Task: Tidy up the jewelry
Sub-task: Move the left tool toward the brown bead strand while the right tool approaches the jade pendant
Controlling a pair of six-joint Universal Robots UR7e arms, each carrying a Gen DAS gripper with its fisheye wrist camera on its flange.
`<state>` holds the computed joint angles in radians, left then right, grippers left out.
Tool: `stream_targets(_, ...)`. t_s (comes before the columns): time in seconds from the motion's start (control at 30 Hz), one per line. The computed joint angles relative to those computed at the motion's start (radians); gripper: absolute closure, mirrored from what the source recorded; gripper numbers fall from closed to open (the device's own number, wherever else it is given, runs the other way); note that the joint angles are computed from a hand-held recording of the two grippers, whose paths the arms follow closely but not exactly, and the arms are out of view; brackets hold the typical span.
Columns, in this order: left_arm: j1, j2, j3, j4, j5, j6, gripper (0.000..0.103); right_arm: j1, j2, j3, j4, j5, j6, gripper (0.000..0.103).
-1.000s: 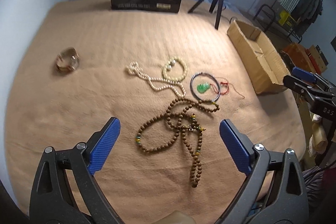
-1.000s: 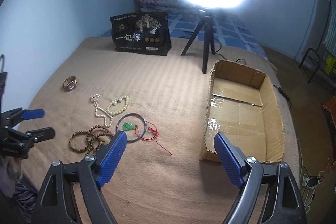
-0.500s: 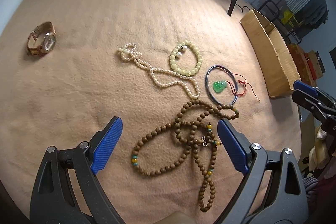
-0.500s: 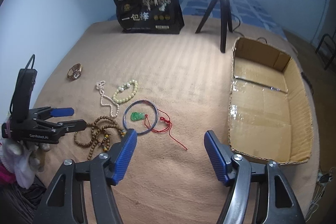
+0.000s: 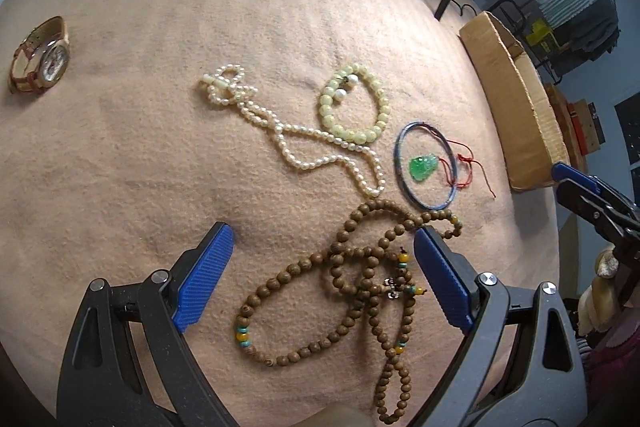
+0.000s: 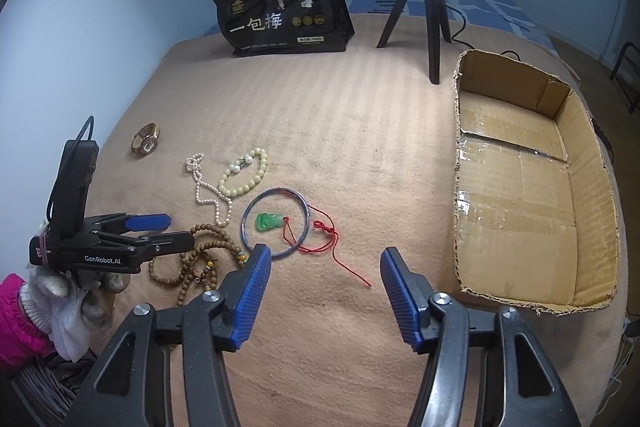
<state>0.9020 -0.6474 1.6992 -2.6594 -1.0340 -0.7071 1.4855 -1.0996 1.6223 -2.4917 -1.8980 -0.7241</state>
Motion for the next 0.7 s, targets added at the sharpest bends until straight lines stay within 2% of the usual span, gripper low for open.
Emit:
stream_targets(0.13, -0.001, 0.008, -0.011, 0.013, -0.007, 0.009, 0.009, 0.000, 0.005, -0.008, 0.018, 0.004, 0.007, 0.052)
stream_targets(0.37, -0.024, 0.042, -0.050, 0.083, 0.002, 0.070, 0.009, 0.000, 0.012, -0.012, 0.025, 0.009, 0.006, 0.058)
stream_targets(0.7, -0.076, 0.105, -0.103, 0.208, 0.132, 0.092, 0.009, 0.004, 0.040, -0.025, 0.044, 0.012, -0.028, 0.063)
